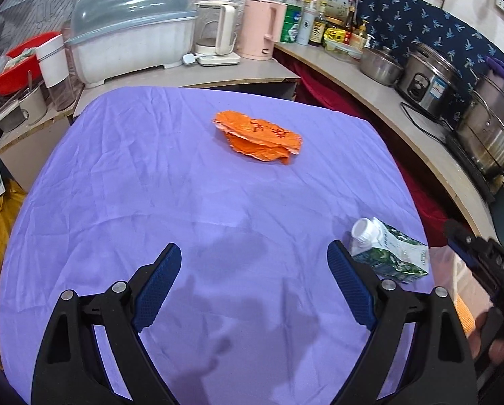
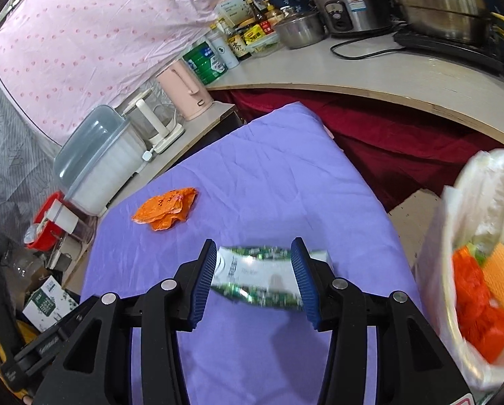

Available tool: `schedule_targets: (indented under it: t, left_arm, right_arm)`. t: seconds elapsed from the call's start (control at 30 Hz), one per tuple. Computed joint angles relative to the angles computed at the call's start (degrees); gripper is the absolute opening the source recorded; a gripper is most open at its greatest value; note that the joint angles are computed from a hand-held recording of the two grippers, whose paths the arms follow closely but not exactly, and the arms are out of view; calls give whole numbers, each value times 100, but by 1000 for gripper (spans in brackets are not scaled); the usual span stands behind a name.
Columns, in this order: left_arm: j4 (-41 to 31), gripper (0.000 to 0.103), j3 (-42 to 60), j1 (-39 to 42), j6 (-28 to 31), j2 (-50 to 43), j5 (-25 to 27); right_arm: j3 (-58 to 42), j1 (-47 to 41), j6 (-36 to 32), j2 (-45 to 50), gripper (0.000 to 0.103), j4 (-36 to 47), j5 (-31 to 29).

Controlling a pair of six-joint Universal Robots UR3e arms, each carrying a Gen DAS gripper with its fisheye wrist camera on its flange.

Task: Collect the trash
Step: 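Move both open tools back toward the milk carton and orange bag, then grasp the white-green milk carton with the right gripper while the left grasps the orange printed bag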

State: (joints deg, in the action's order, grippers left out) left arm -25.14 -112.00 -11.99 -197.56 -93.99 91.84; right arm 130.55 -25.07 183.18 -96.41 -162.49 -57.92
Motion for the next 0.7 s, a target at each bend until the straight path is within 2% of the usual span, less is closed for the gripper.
schedule_targets:
  t: [0.07, 0.2, 0.3, 0.5, 0.7]
  left_arm:
    - [33, 84, -26, 109, 28, -28, -20]
    - [51, 84, -57, 235, 70, -82, -14]
    - [59, 84, -70, 297, 91, -148, -29]
    - [47, 84, -64, 211, 50, -237, -73]
    - [87, 84, -207, -10, 39, -93, -81]
  right_arm:
    - [-411, 158, -3, 530, 50, -47, -80]
    - [-1167, 408, -38, 1489, 51, -35, -225]
    - [-1404, 447, -141, 1860, 51, 133, -196]
    - [-622, 107, -282, 1468, 51, 27, 200]
    - [533, -248, -593, 306, 52, 391, 529]
